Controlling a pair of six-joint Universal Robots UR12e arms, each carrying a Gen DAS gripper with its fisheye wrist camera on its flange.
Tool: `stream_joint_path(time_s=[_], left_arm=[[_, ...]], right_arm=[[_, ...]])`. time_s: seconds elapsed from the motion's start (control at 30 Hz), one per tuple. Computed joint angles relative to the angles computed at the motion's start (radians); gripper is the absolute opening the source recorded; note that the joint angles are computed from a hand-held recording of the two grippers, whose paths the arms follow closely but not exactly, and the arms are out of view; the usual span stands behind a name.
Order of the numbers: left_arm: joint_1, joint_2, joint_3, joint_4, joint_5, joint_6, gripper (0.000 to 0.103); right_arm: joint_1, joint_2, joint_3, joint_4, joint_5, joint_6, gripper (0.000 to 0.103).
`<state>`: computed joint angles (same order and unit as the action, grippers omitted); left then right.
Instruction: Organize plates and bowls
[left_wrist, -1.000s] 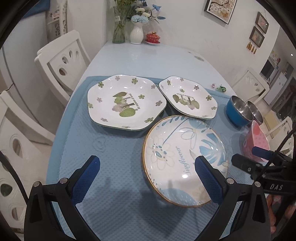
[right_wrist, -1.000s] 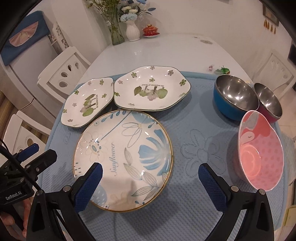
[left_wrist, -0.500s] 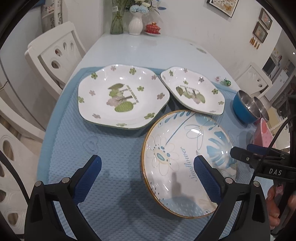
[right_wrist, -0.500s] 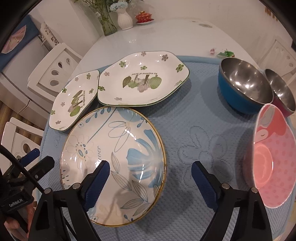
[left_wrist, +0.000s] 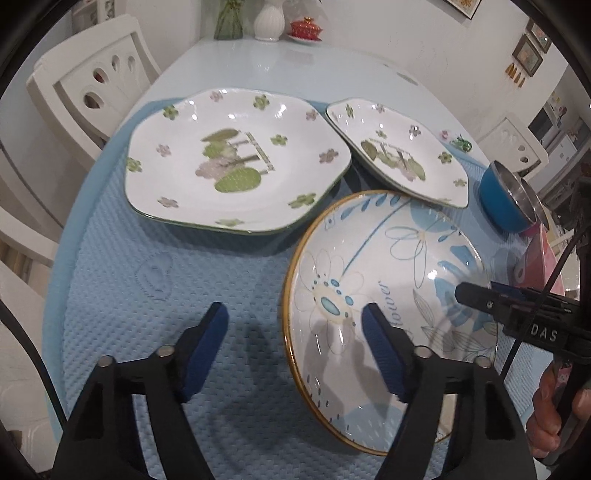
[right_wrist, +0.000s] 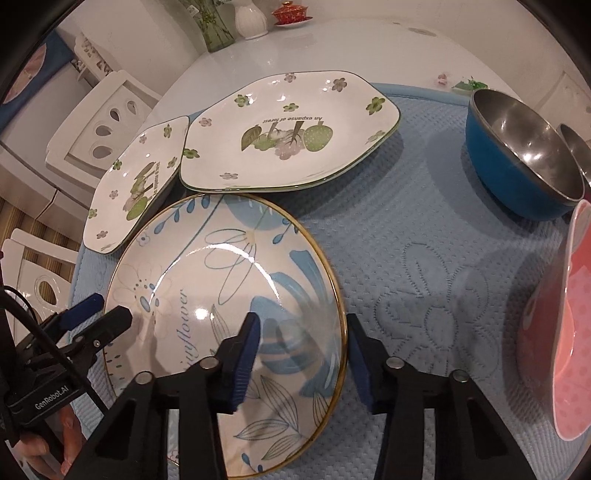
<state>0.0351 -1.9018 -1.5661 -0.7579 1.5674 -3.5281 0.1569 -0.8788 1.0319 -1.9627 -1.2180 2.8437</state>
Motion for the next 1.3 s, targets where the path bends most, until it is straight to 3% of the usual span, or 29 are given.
stream_joint_path(time_s=[0.07, 0.2, 0.23, 0.43, 0.7, 1.07, 1.3], left_arm=[[0.000, -0.003, -0.002, 0.003, -0.007, 0.003, 0.066], [0.013, -0.007, -0.021, 0.038, -0.082, -0.010, 0.036], [0.015, -0.005, -0.033, 0.068, -0.090, -0.022, 0.034], [0.022, -0.007, -0.048, 0.117, -0.133, -0.001, 0.031], [0.006, -0.006, -0.050, 0.130, -0.083, 0.014, 0.031], [-0.003, 0.066, -0.094, 0.095, -0.067, -0.091, 0.031], [-0.013, 0.145, -0.148, 0.063, -0.026, -0.144, 0.031]], right_arm=[[-0.002, 0.005, -0.003, 0.001, 0.008, 0.006, 0.038], [-0.005, 0.011, -0.006, 0.000, 0.021, -0.007, 0.032], [-0.006, 0.012, -0.006, 0.000, 0.024, -0.009, 0.030], [-0.014, 0.016, -0.009, 0.014, 0.052, -0.058, 0.028], [-0.012, 0.014, -0.017, 0.038, 0.037, -0.104, 0.028], [-0.008, -0.074, 0.080, 0.039, 0.017, -0.039, 0.029], [-0.001, -0.155, 0.164, 0.061, 0.019, -0.058, 0.029]])
